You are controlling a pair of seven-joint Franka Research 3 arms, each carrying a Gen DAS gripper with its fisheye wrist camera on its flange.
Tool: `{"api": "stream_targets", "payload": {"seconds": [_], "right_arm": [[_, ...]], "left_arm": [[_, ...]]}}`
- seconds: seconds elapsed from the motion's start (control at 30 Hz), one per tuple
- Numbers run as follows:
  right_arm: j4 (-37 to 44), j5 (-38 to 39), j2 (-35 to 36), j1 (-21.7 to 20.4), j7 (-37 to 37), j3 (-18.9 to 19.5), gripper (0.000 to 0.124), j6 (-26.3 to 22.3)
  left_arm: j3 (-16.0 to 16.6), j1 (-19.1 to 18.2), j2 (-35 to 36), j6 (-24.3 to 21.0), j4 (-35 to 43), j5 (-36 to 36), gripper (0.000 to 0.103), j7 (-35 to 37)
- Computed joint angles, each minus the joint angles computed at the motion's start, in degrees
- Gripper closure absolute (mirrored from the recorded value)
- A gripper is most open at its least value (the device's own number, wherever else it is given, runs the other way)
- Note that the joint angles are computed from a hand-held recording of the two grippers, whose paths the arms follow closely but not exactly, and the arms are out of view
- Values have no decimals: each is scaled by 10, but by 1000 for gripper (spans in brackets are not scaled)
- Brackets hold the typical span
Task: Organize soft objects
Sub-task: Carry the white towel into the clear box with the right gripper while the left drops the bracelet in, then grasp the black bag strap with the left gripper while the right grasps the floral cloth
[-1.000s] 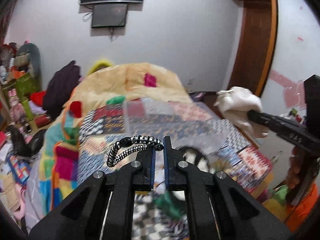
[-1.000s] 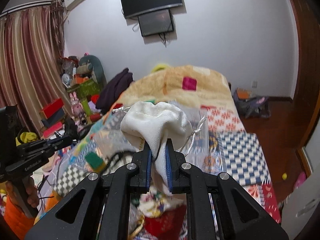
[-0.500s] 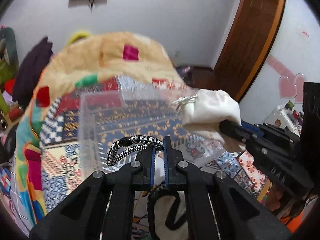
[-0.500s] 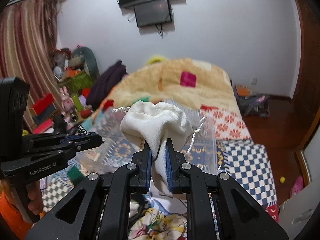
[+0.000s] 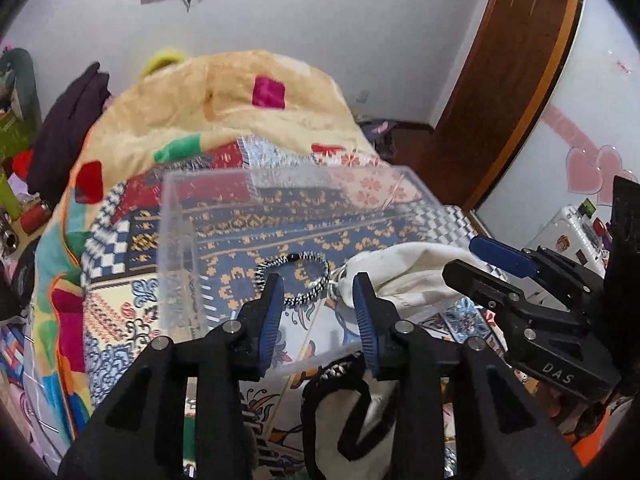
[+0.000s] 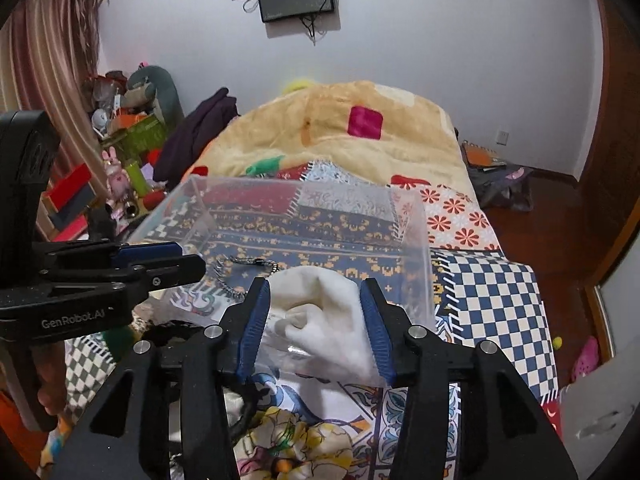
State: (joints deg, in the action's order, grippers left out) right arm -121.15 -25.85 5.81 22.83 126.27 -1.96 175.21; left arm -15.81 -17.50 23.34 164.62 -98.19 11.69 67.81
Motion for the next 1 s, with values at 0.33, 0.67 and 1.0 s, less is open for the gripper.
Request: {"api": "stream_targets", "payload": {"seconds": [0.33, 0.67, 1.0], "right_arm": [[-43, -149, -66, -33, 114, 24, 71, 23], [-112, -203, -127, -113, 173, 95, 62, 28], [-162, 96, -99, -54, -73, 67, 62, 33]], "left_arm": [[89, -67, -101, 82, -114, 159, 55, -170], [124, -95, -151, 84, -163, 412, 42, -408], [69, -52, -103, 54, -160, 387, 40, -398]]}}
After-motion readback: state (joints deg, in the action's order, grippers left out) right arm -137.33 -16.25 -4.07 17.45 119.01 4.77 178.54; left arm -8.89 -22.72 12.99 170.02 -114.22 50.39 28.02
